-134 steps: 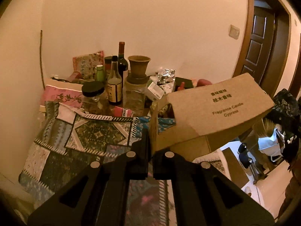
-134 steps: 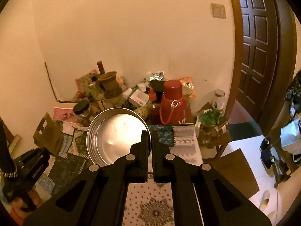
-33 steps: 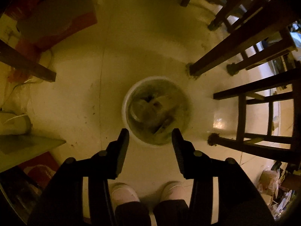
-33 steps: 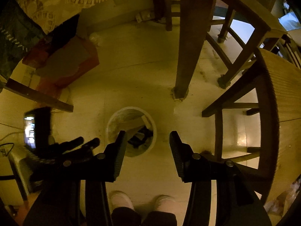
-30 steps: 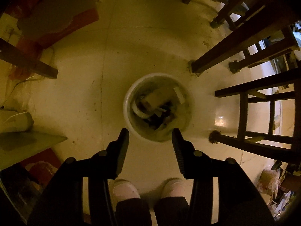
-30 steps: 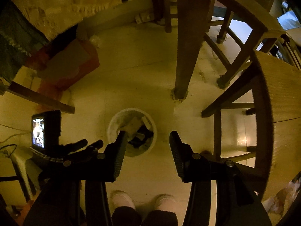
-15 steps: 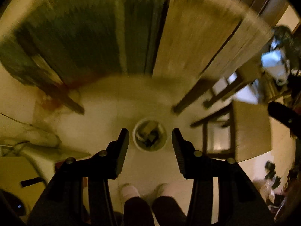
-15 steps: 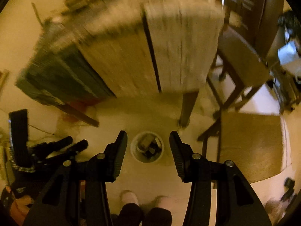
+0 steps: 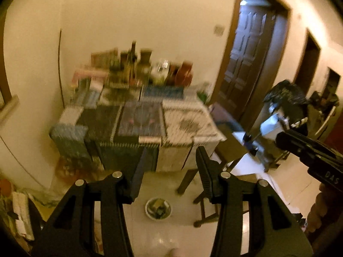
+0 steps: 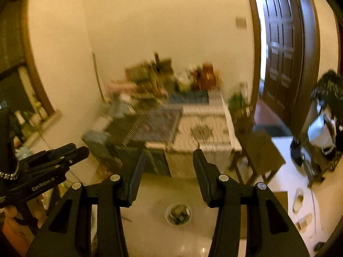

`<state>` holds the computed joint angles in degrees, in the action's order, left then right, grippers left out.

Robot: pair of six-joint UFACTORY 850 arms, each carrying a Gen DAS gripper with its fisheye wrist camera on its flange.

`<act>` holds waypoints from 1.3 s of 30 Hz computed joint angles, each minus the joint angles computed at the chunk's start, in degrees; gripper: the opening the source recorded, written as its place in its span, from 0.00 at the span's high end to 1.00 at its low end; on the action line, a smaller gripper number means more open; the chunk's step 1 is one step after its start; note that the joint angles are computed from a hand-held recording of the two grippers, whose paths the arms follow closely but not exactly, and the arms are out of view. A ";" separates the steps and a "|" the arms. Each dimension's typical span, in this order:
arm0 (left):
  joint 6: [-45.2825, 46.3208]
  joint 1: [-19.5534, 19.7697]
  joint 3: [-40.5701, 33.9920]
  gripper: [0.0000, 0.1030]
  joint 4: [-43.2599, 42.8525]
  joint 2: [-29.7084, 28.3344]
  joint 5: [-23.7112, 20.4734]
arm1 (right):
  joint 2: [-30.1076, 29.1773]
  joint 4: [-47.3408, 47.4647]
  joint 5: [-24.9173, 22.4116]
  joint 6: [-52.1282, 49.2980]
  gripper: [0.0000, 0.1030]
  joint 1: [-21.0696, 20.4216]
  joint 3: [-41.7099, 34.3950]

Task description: Collect trash

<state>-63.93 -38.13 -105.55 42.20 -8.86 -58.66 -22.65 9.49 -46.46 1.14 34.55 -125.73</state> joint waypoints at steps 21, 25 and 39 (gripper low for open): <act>-12.96 -26.00 5.88 0.14 21.41 11.20 -19.86 | 21.05 -23.78 9.62 19.32 0.03 11.50 21.41; -13.02 -27.39 6.01 0.14 22.28 11.56 -20.65 | 21.92 -26.46 9.58 21.04 0.03 12.57 22.36; -12.88 -26.49 6.12 0.14 21.45 11.43 -18.54 | 22.53 -27.42 8.26 21.29 0.03 13.18 23.19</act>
<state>-76.80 -64.62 -99.42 63.65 2.57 -77.20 -0.13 -17.92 -38.21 22.43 47.73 -102.54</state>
